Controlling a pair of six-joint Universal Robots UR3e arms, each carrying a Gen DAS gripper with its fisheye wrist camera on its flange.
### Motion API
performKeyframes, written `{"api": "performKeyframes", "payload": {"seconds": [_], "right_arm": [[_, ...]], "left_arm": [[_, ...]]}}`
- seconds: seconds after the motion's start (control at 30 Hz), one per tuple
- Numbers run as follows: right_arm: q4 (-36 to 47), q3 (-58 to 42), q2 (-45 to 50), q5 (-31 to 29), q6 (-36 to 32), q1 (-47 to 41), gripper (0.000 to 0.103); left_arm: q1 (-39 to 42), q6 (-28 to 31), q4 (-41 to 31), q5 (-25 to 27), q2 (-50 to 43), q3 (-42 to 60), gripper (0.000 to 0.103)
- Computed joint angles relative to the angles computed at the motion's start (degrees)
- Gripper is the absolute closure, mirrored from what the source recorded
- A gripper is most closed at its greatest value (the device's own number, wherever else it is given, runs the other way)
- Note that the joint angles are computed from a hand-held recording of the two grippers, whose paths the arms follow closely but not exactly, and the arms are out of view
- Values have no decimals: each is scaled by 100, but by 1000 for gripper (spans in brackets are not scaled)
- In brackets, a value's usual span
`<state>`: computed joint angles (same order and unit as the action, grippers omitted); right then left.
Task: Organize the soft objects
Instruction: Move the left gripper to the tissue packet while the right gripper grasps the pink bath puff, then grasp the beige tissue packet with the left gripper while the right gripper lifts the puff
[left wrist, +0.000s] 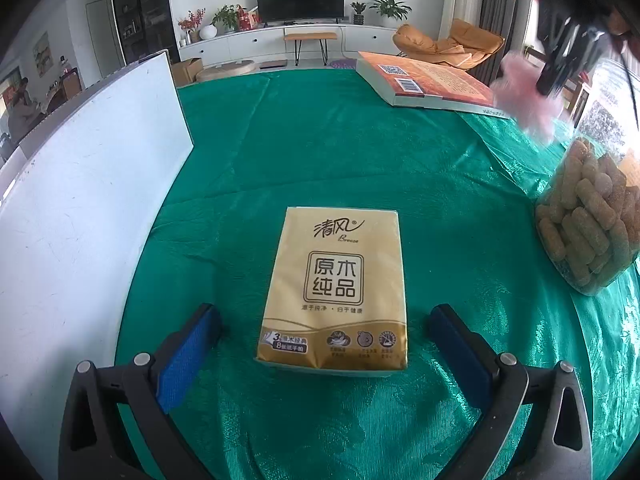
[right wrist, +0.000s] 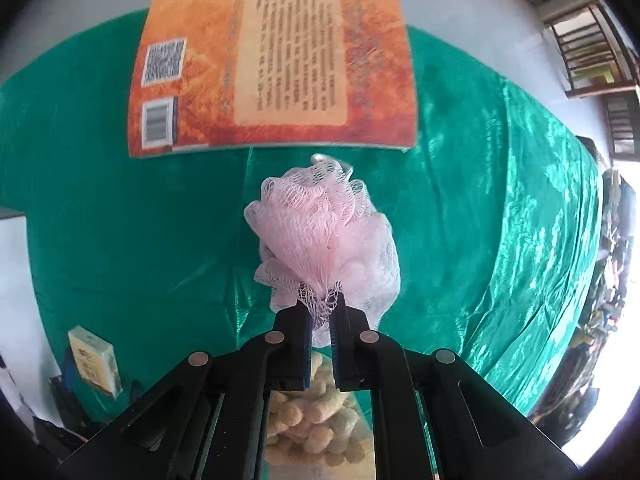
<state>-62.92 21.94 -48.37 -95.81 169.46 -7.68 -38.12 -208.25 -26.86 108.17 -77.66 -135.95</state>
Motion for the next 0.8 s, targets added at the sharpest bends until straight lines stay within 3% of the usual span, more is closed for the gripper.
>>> {"api": "performKeyframes", "payload": {"seconds": [0.27, 0.37, 0.5, 0.57, 0.6, 0.63, 0.7, 0.8], "right_arm": [[-625, 1799, -2357, 985, -652, -1737, 95], [-1270, 3519, -3512, 1355, -1196, -2638, 95], [-1696, 5918, -4780, 2154, -2403, -3937, 94], [-1836, 7118, -5321, 2716, -3020, -4599, 89], [-1966, 7689, -5563, 2897, -3240, -4881, 82], [-1987, 8188, -5730, 3051, -3482, -5217, 55], [-1805, 8621, -5939, 3218, -3841, -5715, 29], [-1419, 8623, -6278, 3398, -4483, -6190, 29]], "left_arm": [[1, 16, -6, 6, 5, -9, 0], [-11, 17, -33, 24, -6, 11, 0], [-1, 26, -36, 10, -2, 11, 0], [34, 65, -36, -42, 25, -1, 0], [106, 150, -97, -148, 73, 4, 0], [344, 413, -567, -513, 282, 128, 0], [1233, 940, -1459, -1760, 1251, 36, 0], [2660, 1095, -2479, -3284, 3049, -411, 0]]}}
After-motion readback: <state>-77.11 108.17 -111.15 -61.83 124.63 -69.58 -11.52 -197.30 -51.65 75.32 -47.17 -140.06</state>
